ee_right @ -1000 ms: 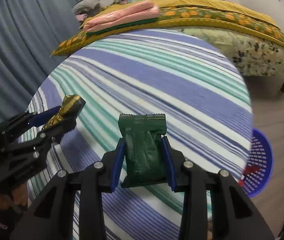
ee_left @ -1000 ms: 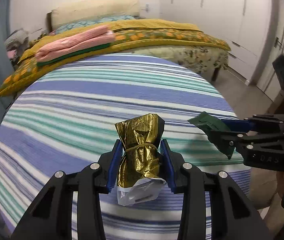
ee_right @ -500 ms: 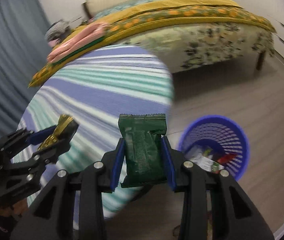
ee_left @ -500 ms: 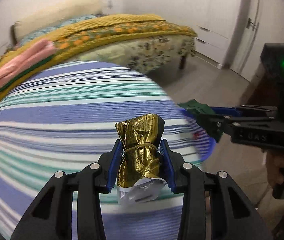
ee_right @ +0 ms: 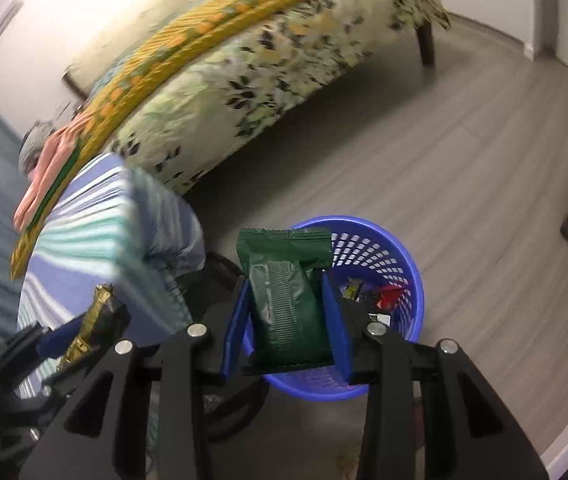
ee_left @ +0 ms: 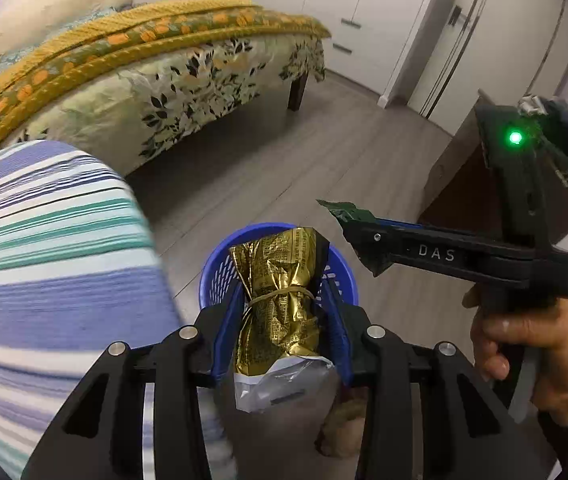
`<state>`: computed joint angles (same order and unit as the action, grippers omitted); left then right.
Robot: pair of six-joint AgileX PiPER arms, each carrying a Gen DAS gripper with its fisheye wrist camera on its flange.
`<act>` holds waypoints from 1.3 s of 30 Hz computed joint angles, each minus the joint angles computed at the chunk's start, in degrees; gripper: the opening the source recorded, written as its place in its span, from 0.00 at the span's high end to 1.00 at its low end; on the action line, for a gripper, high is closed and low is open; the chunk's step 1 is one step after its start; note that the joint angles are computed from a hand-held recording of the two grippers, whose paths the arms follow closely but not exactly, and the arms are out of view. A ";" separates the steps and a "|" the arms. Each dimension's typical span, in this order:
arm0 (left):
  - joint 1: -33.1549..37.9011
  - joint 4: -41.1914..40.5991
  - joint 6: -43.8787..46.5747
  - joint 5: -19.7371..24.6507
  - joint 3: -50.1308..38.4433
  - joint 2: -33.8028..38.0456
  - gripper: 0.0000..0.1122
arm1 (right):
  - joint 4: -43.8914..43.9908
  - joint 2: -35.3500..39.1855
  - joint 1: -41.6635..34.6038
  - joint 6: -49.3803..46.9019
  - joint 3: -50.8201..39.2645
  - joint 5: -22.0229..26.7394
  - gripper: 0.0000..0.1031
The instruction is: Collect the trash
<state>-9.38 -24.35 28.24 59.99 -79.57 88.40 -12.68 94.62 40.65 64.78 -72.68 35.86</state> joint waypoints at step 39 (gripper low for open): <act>-15.51 23.86 -29.14 -7.33 14.79 -20.44 0.13 | -22.80 -14.78 25.66 30.01 7.32 32.90 0.05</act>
<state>-24.89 -0.49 -0.90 52.66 -64.78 67.96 -35.48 79.84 66.31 94.79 -65.37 68.76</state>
